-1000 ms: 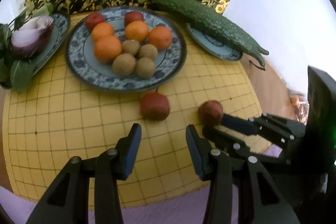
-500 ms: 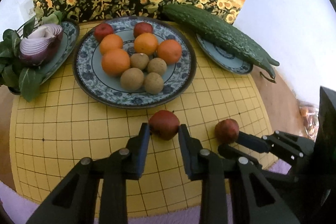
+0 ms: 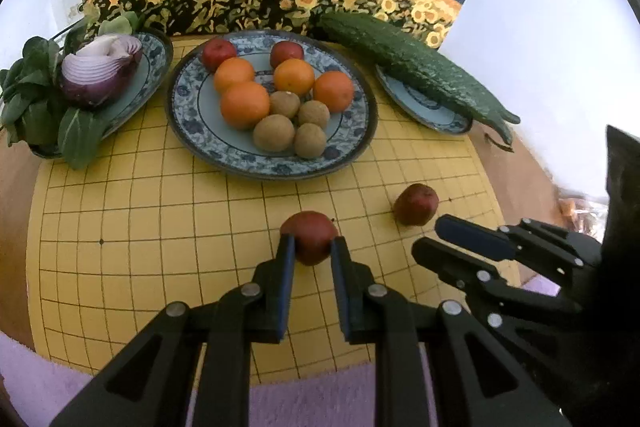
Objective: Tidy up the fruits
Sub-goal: 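Close the right tool on one pomegranate while the left tool grasps the other, then carry both pomegranates toward the patterned plate with both tools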
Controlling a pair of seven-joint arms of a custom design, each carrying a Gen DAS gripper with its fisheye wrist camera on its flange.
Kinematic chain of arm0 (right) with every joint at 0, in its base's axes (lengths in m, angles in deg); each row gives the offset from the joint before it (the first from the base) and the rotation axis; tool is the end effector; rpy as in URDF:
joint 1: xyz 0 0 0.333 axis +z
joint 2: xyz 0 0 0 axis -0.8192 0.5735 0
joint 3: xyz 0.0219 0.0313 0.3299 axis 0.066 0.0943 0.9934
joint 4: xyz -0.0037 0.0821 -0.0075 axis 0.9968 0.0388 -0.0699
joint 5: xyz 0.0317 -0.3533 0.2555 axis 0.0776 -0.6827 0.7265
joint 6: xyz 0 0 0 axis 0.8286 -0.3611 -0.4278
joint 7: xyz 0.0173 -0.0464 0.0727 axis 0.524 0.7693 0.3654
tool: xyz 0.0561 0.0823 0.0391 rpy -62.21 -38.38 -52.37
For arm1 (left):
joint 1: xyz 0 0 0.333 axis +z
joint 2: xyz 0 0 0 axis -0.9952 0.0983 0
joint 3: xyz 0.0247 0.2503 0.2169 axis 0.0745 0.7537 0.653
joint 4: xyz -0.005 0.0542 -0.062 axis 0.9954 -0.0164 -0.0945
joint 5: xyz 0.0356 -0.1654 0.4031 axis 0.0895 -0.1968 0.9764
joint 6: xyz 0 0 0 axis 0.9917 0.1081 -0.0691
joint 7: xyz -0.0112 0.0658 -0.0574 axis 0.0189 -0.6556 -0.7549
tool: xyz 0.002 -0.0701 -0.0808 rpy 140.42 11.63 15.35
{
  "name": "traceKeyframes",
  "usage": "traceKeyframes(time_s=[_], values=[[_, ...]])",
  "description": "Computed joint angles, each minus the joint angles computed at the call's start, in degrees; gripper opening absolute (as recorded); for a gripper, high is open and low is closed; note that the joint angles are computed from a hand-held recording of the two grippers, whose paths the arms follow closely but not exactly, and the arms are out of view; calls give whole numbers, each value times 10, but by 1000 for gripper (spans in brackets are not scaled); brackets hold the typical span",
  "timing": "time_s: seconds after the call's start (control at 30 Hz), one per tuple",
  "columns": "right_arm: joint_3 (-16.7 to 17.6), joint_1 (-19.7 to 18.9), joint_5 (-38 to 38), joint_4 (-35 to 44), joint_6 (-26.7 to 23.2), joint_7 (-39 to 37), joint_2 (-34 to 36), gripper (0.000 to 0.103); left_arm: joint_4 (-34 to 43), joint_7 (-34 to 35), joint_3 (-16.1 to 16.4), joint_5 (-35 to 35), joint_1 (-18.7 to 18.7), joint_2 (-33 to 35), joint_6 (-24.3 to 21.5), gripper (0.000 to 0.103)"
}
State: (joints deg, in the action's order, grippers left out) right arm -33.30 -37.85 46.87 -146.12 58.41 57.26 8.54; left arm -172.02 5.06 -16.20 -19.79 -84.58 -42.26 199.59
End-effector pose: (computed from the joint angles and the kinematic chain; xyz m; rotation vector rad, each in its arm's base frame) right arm 0.6688 0.2584 0.4788 -2.2643 1.4524 -0.1196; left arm 0.6585 -0.1005 0.4666 -2.1655 1.9274 -0.7411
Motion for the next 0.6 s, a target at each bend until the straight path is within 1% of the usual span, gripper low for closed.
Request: traceKeyframes(time_s=[0.13, 0.23, 0.37, 0.43, 0.47, 0.5, 0.57, 0.6], values=[[2, 1, 0, 0, 3, -6, 0, 25, -9, 15, 0, -13, 2, -11, 10, 19], [2, 1, 4, 3, 5, -7, 2, 25, -12, 18, 2, -9, 0, -17, 14, 19], [-6, 8, -25, 11, 7, 13, 8, 25, -17, 19, 5, -4, -1, -21, 15, 19], [-7, 6, -26, 20, -6, 21, 14, 26, -20, 23, 5, -4, -1, -22, 12, 19], [-5, 3, -19, 24, -13, 18, 16, 27, -20, 24, 5, -4, -2, -22, 11, 19], [-4, 0, -14, 26, -18, 15, 18, 33, -21, 22, 6, -2, -2, -21, 10, 19], [-7, 1, -21, 28, -18, 23, 21, 39, -21, 22, 6, -6, -2, -17, 5, 19], [-10, 2, -26, 28, -16, 31, 22, 40, -22, 23, 5, -10, -1, -16, 5, 19]])
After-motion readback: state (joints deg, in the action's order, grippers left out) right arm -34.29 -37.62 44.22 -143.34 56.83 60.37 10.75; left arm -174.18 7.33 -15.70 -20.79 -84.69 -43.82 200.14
